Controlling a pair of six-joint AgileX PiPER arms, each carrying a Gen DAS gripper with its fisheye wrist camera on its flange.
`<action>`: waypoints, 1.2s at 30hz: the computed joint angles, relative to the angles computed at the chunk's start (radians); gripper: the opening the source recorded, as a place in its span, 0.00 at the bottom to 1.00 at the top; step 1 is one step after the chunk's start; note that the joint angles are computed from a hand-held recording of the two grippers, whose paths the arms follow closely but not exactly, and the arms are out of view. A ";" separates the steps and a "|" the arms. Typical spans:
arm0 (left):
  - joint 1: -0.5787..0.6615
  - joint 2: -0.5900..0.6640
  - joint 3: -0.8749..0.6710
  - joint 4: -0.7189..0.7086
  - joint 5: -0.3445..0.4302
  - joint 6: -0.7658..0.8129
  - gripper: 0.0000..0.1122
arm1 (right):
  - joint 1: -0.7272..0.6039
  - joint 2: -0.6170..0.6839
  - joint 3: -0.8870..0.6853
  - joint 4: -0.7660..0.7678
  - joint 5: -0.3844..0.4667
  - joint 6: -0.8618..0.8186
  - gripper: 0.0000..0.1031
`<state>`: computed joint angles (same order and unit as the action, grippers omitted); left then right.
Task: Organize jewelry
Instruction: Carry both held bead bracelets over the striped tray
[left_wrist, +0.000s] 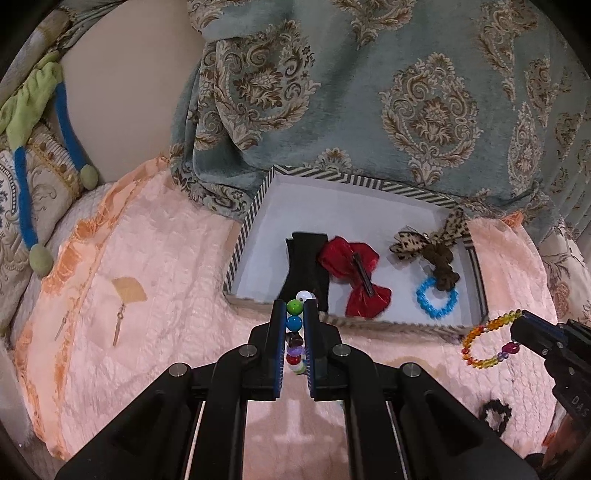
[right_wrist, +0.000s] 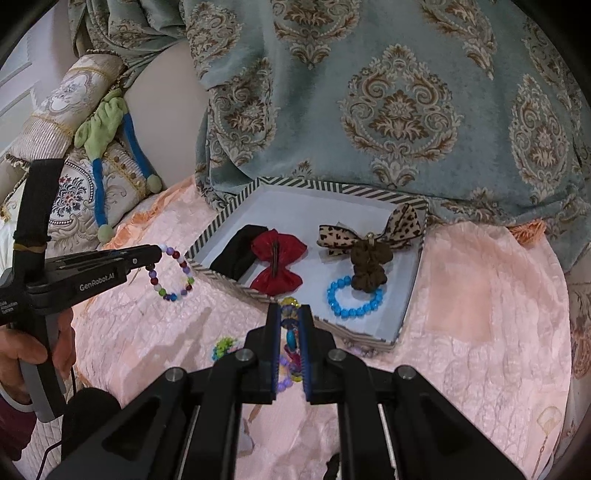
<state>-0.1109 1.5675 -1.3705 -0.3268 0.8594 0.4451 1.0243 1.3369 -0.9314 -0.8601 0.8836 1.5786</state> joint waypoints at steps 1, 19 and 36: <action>-0.004 0.013 -0.012 0.004 -0.002 -0.006 0.00 | -0.020 0.005 -0.005 0.004 -0.014 -0.016 0.09; -0.047 0.461 -0.535 0.035 0.094 -0.193 0.00 | -0.320 0.234 -0.153 0.145 -0.302 -0.295 0.09; -0.062 0.590 -0.575 0.148 0.056 -0.273 0.00 | -0.464 0.362 -0.099 0.231 -0.440 -0.353 0.09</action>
<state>-0.1730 2.1574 -1.9459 -0.1790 0.9159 0.1722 0.5602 1.6990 -1.0301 -0.6289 0.4435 1.2252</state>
